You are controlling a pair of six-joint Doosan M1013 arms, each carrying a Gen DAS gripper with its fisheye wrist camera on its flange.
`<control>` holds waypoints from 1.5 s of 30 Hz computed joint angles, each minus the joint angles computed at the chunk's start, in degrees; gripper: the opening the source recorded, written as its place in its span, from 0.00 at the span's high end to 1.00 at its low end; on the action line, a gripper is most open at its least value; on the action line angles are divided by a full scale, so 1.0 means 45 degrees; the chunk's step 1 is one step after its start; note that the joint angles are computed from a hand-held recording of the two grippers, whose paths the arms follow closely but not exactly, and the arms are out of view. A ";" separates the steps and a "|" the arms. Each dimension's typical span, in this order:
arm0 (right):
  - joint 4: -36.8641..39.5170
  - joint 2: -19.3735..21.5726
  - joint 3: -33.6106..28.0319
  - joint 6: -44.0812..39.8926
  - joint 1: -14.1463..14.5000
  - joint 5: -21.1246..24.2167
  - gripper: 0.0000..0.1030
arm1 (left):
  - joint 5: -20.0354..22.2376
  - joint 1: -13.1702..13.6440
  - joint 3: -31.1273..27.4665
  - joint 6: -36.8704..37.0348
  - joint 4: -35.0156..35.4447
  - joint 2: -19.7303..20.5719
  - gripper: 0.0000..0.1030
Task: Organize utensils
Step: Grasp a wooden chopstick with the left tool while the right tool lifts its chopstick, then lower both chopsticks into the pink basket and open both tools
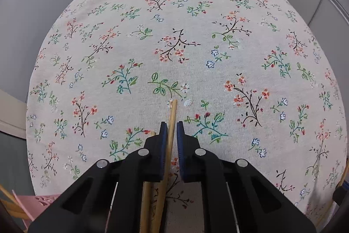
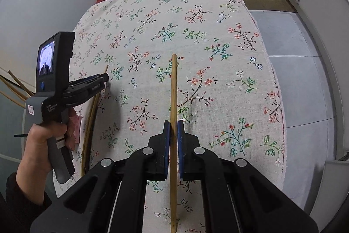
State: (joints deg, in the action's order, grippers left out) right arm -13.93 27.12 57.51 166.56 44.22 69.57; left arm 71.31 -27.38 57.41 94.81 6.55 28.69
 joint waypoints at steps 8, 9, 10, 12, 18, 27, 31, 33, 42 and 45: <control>-0.0271 0.0138 -0.0287 0.0085 0.0097 0.0303 0.94 | -0.0632 -0.0183 0.0979 0.0100 0.0407 -0.0585 0.94; -0.0461 0.0137 -0.0326 0.0135 0.0145 0.0420 0.94 | -0.0836 -0.0193 0.1268 0.0176 0.0321 -0.0801 0.94; -0.0644 0.0129 -0.0363 0.0203 0.0198 0.0520 0.94 | -0.1035 -0.0224 0.1525 0.0275 0.0275 -0.1009 0.94; -0.0906 0.0055 -0.0356 0.0388 0.0301 0.0549 0.94 | -0.1518 -0.0296 0.2067 0.0636 0.0134 -0.1499 0.95; -0.1890 -0.0267 -0.0336 0.0979 0.0684 0.0628 0.95 | -0.2975 -0.0169 0.3330 0.2120 -0.1569 -0.3248 0.95; -0.4596 -0.0220 -0.1446 0.0818 0.1569 0.1416 0.95 | -0.4753 0.0798 0.4321 0.4533 -0.5119 -0.5297 0.95; -0.5653 -0.0005 -0.2082 0.0300 0.1885 0.1702 0.95 | -0.5382 0.1503 0.4746 0.5080 -0.6994 -0.5954 0.95; -0.6069 0.0169 -0.2491 -0.0049 0.2024 0.1784 0.95 | -0.5231 0.1914 0.4613 0.5186 -0.7924 -0.6006 0.95; -0.6590 0.1016 -0.4307 -0.1237 0.2329 0.1210 0.95 | -0.5823 0.3173 0.4197 0.6416 -1.0759 -0.6370 0.95; -0.6630 0.1490 -0.5267 -0.1666 0.2377 0.0973 0.95 | -0.6582 0.3468 0.4280 0.6716 -1.1228 -0.6588 0.95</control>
State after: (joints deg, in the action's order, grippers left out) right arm -43.76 33.83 33.81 159.07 54.92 73.95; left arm 41.69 -11.77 76.67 125.03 -43.97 -0.96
